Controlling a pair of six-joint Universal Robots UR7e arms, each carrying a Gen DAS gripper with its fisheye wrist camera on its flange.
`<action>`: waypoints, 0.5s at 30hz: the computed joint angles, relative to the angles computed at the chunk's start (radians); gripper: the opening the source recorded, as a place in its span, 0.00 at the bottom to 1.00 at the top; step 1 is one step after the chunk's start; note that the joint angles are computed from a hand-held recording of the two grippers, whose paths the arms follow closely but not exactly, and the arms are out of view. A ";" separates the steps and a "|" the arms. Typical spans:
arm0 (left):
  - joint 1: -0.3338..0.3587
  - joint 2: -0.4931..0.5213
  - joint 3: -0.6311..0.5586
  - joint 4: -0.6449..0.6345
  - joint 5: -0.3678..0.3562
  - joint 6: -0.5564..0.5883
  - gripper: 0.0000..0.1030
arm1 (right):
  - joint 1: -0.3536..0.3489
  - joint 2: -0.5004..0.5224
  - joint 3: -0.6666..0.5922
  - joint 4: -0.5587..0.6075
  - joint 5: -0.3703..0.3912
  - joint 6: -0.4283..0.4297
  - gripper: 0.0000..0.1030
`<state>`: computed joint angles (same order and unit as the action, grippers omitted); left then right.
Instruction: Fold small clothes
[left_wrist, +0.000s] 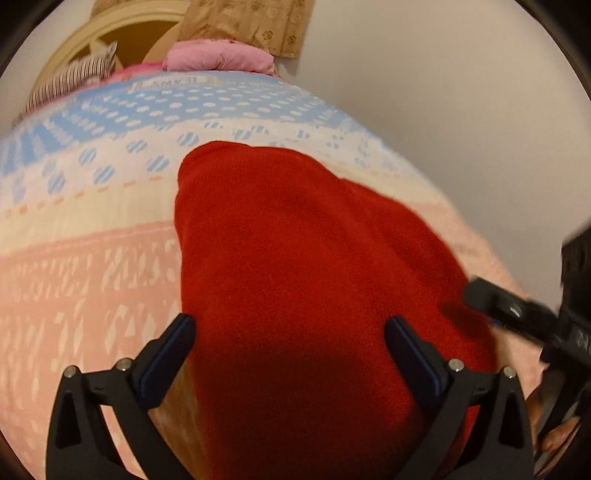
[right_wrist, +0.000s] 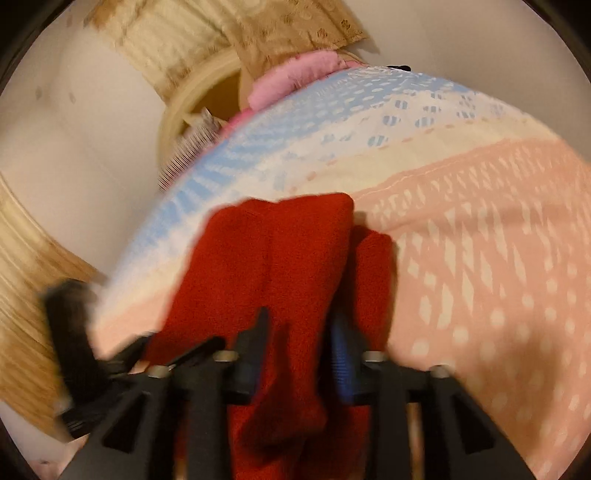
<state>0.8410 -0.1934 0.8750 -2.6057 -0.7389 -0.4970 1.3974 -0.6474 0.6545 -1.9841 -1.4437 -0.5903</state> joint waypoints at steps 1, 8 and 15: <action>0.004 -0.020 0.036 -0.034 -0.031 -0.012 1.00 | -0.009 -0.036 0.054 -0.028 0.033 -0.001 0.54; -0.008 -0.142 0.273 -0.227 -0.090 -0.052 1.00 | -0.014 -0.202 0.330 -0.144 -0.002 -0.108 0.54; -0.044 -0.200 0.423 -0.348 -0.015 -0.030 1.00 | -0.001 -0.231 0.425 -0.215 -0.021 -0.172 0.54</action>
